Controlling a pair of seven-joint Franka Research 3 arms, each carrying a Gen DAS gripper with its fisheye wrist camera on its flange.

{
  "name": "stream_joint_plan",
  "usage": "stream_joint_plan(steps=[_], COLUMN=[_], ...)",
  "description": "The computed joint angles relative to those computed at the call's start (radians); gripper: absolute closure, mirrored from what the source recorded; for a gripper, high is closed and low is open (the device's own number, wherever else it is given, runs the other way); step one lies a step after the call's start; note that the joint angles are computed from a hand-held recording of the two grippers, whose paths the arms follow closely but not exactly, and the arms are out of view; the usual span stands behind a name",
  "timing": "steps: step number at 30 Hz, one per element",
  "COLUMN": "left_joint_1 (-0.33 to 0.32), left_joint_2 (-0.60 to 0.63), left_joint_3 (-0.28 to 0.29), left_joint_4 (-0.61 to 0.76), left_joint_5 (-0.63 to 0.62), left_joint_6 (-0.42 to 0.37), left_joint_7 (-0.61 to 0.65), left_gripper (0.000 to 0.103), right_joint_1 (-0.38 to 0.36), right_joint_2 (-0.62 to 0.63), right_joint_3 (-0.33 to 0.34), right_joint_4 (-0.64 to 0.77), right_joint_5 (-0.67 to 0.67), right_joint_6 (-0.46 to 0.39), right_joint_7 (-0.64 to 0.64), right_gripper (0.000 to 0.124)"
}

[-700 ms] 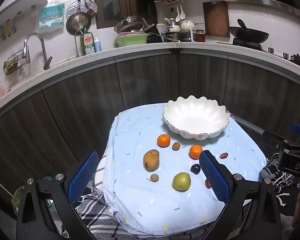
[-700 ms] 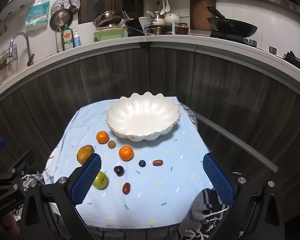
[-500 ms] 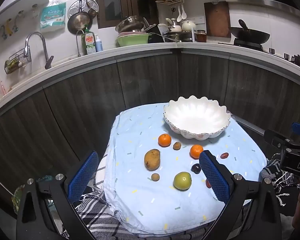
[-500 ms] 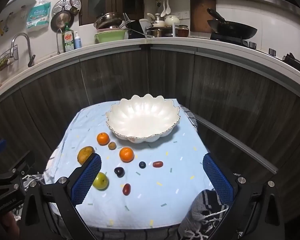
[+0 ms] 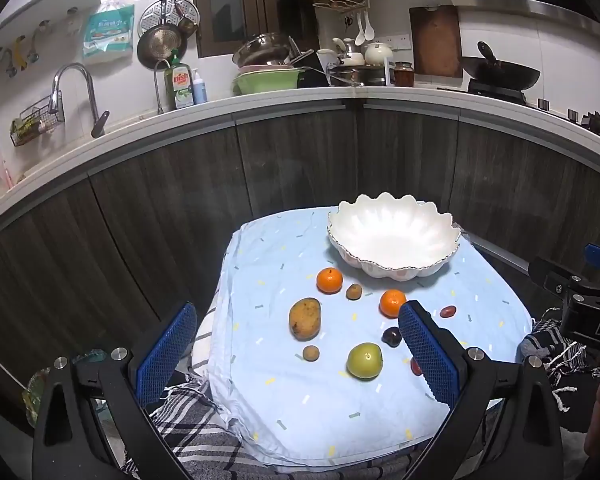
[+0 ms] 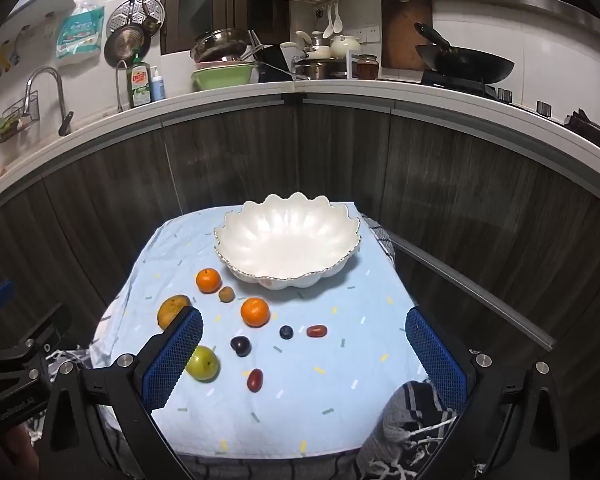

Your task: Organize fruits

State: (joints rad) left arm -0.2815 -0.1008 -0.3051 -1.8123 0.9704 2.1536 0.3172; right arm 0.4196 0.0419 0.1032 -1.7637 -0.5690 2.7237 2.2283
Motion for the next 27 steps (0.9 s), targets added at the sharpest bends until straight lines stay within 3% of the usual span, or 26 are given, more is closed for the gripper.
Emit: stream_joint_plan(steps=[27], left_joint_1=[-0.005], left_joint_2=[0.001], left_joint_3=[-0.001], left_joint_4=[0.010], left_joint_5=[-0.009], left_joint_6=[-0.009], left_joint_7=[0.012], left_gripper=[0.000], right_joint_1=[-0.003], right_joint_2=[0.000], right_joint_3=[-0.001], right_joint_4=[-0.003], right_joint_5=[0.014], right_joint_6=[0.007], right_joint_7=[-0.013], right_gripper=[0.021])
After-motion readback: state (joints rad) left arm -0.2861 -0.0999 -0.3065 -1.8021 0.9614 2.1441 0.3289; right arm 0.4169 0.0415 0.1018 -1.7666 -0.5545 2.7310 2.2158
